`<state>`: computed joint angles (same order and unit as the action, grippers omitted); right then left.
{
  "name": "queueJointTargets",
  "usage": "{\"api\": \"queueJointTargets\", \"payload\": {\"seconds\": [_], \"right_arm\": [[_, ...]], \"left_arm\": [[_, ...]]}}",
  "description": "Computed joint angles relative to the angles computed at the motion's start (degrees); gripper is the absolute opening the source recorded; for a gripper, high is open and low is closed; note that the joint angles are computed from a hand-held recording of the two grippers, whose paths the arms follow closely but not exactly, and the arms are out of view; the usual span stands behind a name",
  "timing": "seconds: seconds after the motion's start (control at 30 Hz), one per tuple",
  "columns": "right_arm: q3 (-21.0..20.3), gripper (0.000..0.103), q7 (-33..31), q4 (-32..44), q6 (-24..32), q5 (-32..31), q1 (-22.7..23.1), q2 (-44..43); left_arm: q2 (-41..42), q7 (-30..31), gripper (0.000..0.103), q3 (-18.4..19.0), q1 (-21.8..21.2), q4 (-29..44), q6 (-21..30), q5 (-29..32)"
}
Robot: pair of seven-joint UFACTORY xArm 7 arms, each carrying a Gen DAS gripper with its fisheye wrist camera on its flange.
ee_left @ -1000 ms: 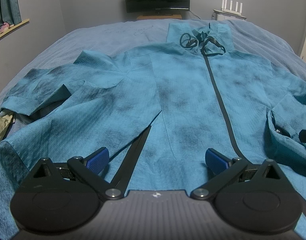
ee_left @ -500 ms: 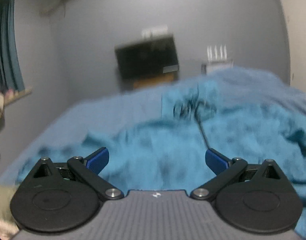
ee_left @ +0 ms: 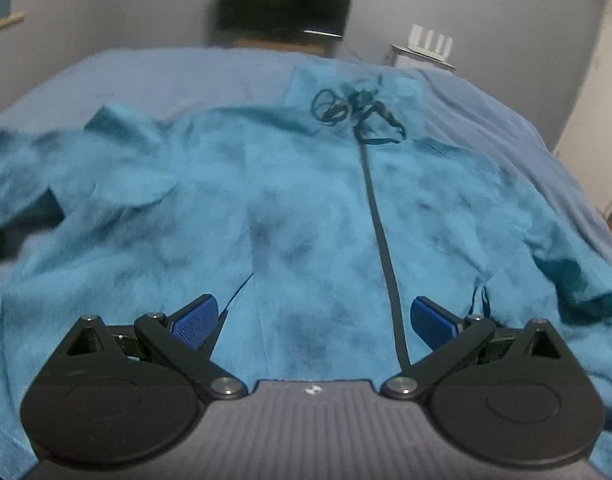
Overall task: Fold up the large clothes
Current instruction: 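Grasp a teal jacket sleeve with the right gripper and fold it across the body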
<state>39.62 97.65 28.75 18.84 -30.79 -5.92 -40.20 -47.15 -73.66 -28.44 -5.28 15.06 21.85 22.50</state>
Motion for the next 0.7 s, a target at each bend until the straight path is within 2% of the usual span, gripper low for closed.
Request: {"api": "queueJointTargets", "payload": {"seconds": [0.07, 0.13, 0.2, 0.23, 0.37, 0.43, 0.47, 0.5, 0.53, 0.57, 0.6, 0.63, 0.67, 0.7], "right_arm": [[-4.4, 0.102, 1.1, -3.4, 6.9, 0.7, 5.0, -2.8], [-7.7, 0.094, 4.4, -4.8, 16.4, 0.7, 10.5, -3.9], [-9.0, 0.093, 6.9, -5.8, 19.5, 1.4, 11.9, -3.7], [-9.6, 0.091, 7.4, -7.7, 18.6, 3.3, 12.5, -4.9], [-8.0, 0.080, 3.5, -13.1, 10.5, 14.2, 9.4, -7.2], [-9.7, 0.073, 5.7, -13.3, 9.8, 10.2, 9.9, -5.2], [-10.4, 0.069, 9.8, -12.6, 8.7, 7.1, 9.2, -2.6], [-9.9, 0.062, 12.0, -10.3, 5.1, 2.4, 6.2, 2.4], [-11.4, 0.054, 15.3, -9.6, 2.9, -1.8, 5.4, 5.0], [-10.9, 0.045, 16.4, -9.1, 1.4, -3.6, 3.7, 6.1], [-8.9, 0.026, 17.3, -7.0, -0.8, -5.9, -0.2, 9.1], [-6.6, 0.016, 19.2, -5.2, -2.3, -9.0, -3.9, 11.4], [-5.1, 0.014, 20.0, -4.4, -2.1, -10.5, -5.7, 11.5], [-1.5, 0.011, 19.1, -3.7, -2.4, -9.9, -9.0, 10.5]], "left_arm": [[0.2, -0.9, 0.103, 0.3, 0.0, -0.8, -0.9, -0.5], [2.6, -0.9, 0.103, -0.1, 1.0, -0.1, -1.4, -0.4], [4.7, -0.4, 0.103, 0.1, 1.5, 0.8, -1.8, 0.1], [5.9, -0.2, 0.103, -0.1, 2.1, 1.2, -2.5, 0.6], [6.9, -0.1, 0.103, -0.2, 2.2, 1.5, -3.5, 1.4], [6.6, -0.3, 0.103, -0.2, 1.9, 1.4, -3.3, 1.4], [6.4, -0.5, 0.103, -0.2, 1.9, 1.2, -3.5, 1.3], [6.2, -0.7, 0.103, -0.1, 1.8, 1.0, -3.7, 1.2], [6.0, -0.9, 0.103, 0.0, 1.7, 0.8, -4.0, 1.1], [5.9, -0.9, 0.103, 0.1, 1.7, 0.6, -4.2, 1.0], [5.7, -1.0, 0.103, 0.1, 1.7, 0.5, -4.4, 0.9], [5.6, -1.0, 0.103, 0.1, 1.7, 0.4, -4.5, 0.7], [5.6, -0.9, 0.103, 0.2, 1.7, 0.4, -4.6, 0.7], [5.5, -0.9, 0.103, 0.1, 1.7, 0.3, -4.7, 0.6]]}}
